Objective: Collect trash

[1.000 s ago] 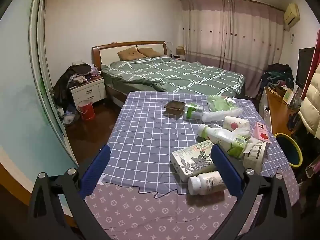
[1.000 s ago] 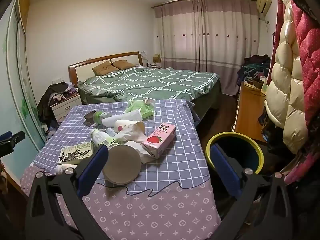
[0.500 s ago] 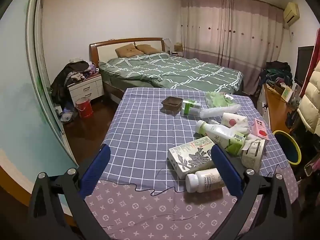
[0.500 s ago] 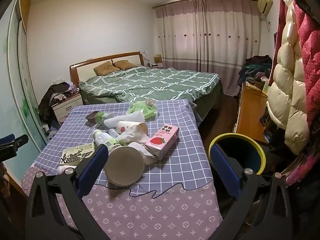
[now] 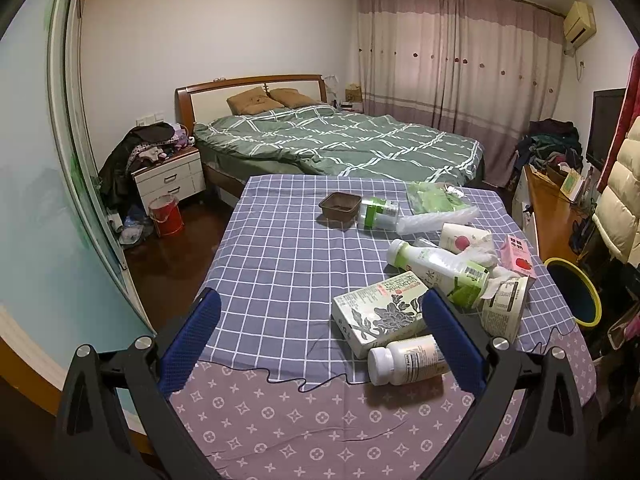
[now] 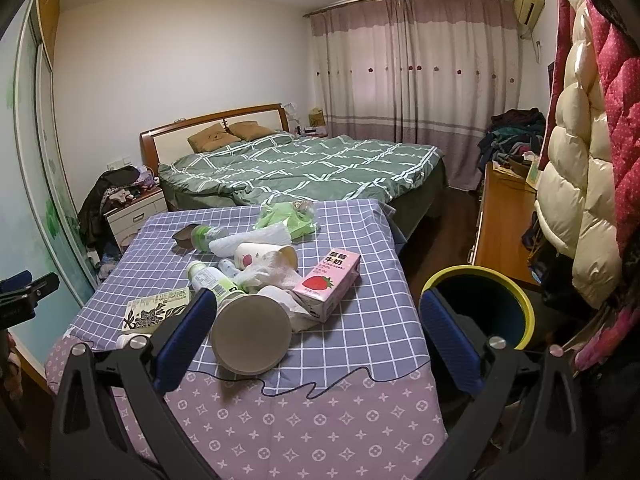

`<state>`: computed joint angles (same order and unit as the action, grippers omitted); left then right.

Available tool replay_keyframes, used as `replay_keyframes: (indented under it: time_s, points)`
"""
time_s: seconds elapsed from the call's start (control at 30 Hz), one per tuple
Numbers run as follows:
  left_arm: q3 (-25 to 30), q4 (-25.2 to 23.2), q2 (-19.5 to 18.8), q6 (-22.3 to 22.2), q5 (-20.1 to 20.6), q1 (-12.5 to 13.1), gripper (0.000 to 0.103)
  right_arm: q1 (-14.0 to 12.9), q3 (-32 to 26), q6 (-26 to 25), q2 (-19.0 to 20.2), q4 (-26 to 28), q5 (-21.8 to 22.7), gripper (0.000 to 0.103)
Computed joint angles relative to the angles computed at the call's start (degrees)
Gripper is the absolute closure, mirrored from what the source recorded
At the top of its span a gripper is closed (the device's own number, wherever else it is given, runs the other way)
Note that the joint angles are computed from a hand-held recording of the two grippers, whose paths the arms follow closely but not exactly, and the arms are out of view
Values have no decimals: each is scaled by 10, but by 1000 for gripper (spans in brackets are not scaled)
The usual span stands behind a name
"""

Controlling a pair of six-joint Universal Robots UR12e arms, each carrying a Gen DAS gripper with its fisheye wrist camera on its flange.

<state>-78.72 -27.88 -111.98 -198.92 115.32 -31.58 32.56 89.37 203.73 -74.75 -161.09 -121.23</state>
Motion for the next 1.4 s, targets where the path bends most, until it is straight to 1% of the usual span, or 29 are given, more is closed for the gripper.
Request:
replay_keyframes:
  time_s: [0.17,0.3,0.8,1.4]
  points:
    - [4,-1,-3,-2,2,-1,4,-1,2,-1,0,-1,4,6]
    - [-3,-1,3,-1,0,1,4,-2,2,2,0,0,7,6]
    - [-4,-5,4,-2,0,-1,4,-2,2,3,1,1,8,6]
    - [-3,-6,-1,-1,-2,1,4,-4,3,5,2,4,11,6]
